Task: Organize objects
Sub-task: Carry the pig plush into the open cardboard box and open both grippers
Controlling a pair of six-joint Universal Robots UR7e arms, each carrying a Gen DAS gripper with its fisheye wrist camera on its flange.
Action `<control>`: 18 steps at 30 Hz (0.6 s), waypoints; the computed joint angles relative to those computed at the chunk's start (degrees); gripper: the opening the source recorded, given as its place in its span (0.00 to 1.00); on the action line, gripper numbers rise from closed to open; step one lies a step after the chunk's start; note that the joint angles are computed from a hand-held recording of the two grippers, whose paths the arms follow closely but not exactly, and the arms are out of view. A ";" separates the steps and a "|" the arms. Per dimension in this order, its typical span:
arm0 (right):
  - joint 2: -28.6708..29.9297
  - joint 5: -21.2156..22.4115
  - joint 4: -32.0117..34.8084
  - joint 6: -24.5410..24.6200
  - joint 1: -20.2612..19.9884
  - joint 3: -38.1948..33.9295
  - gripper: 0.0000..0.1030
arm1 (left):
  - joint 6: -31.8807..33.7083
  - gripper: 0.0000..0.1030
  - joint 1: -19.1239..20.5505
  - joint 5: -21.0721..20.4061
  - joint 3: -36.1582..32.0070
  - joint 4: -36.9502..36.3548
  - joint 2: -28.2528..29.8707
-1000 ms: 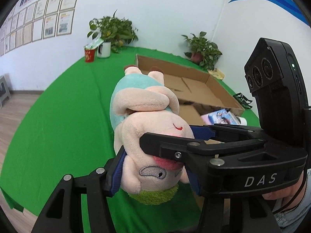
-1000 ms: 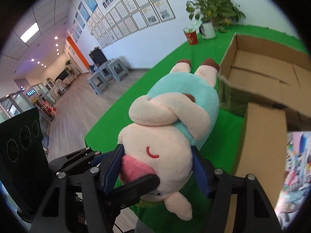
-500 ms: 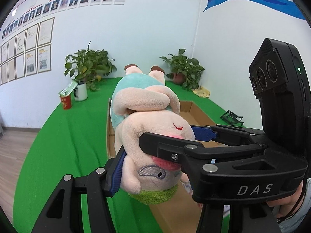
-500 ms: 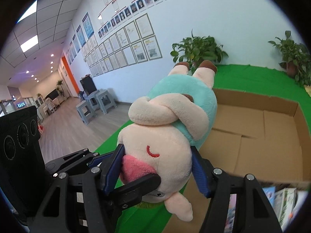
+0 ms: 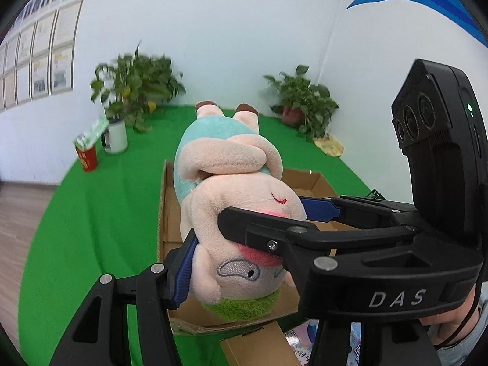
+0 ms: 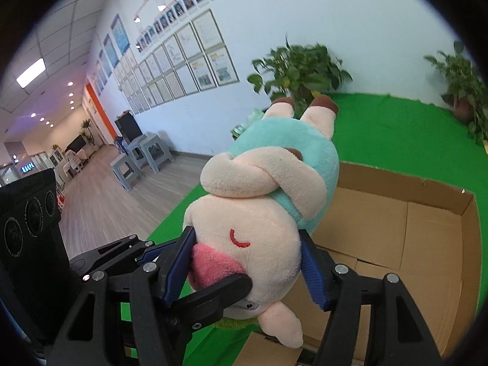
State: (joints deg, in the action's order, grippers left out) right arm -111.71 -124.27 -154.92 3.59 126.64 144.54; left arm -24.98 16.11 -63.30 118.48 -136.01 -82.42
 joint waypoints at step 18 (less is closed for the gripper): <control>6.07 11.30 -5.04 -7.70 -19.70 4.28 0.62 | -1.95 0.53 10.25 -4.90 9.49 -6.97 4.71</control>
